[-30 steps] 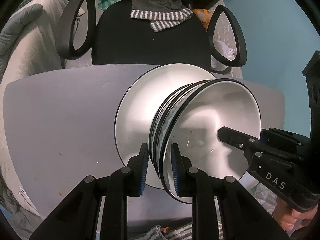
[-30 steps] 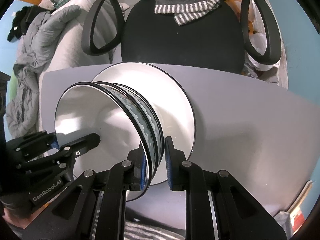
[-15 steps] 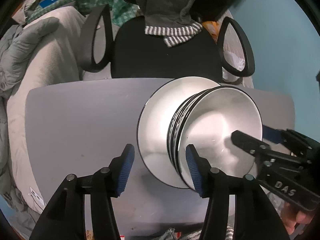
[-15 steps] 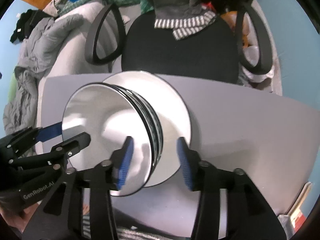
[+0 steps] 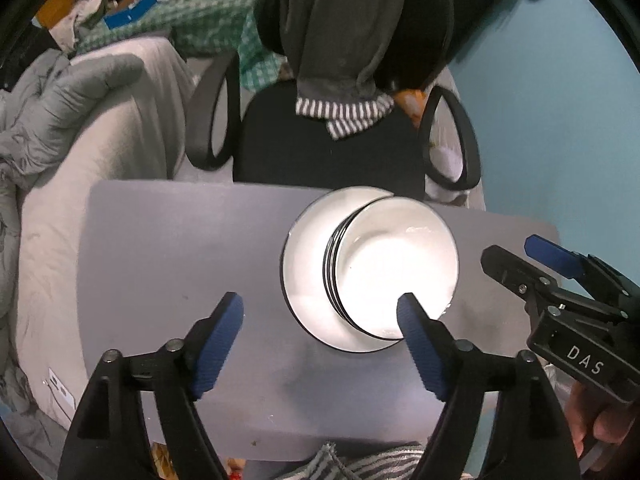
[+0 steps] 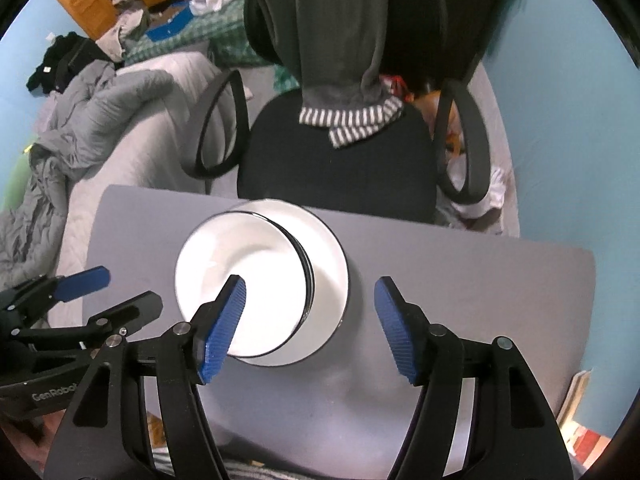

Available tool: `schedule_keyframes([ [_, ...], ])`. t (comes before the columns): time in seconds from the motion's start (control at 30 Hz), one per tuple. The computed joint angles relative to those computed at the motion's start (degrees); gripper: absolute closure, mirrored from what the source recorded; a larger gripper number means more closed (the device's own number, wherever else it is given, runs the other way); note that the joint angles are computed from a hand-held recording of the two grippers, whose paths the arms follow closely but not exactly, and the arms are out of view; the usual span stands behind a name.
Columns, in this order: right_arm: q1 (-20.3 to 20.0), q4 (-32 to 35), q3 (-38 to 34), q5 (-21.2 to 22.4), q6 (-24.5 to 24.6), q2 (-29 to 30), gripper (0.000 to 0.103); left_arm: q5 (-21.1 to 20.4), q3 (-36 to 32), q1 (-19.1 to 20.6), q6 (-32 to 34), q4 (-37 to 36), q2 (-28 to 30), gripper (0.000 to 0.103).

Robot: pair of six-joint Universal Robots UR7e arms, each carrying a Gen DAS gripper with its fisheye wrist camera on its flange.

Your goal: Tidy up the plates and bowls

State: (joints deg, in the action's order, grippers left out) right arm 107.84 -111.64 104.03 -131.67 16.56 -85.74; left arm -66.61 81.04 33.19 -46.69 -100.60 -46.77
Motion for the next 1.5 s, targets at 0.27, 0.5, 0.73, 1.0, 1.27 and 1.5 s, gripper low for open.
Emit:
schedule_keyframes([
  [0.27, 4.45, 1.37, -2.50, -1.60, 0.56, -1.08, 0.034, 2.49, -0.56, -2.83, -0.81, 1.85, -3.08, 0.021],
  [0.5, 7.89, 2.12, -3.78, -3.06, 2.34, -2.44, 0.033, 4.98, -0.87, -5.19, -0.47, 2.38, -5.10, 0.021],
  [0.73, 10.80, 3.19, -4.92, -4.00, 4.45, -3.11, 0.033, 7.67, -1.20, -7.72, -0.40, 2.32, -6.33, 0.021],
  [1.0, 13.84, 3.36, -4.99, -6.93, 6.32, -3.89, 0.033, 10.52, -2.07, -9.77, -0.16, 2.73, -7.29, 0.021],
  [1.27, 14.60, 2.94, -4.24, -7.73, 8.51, -5.15, 0.033, 9.12, -1.13, -10.36, 0.58, 1.51, -8.30, 0.021],
  [1.5, 14.83, 3.13, -3.80, -8.21, 8.81, -5.44, 0.033, 9.39, -0.93, -10.45, 1.00, 1.83, -8.53, 0.021],
])
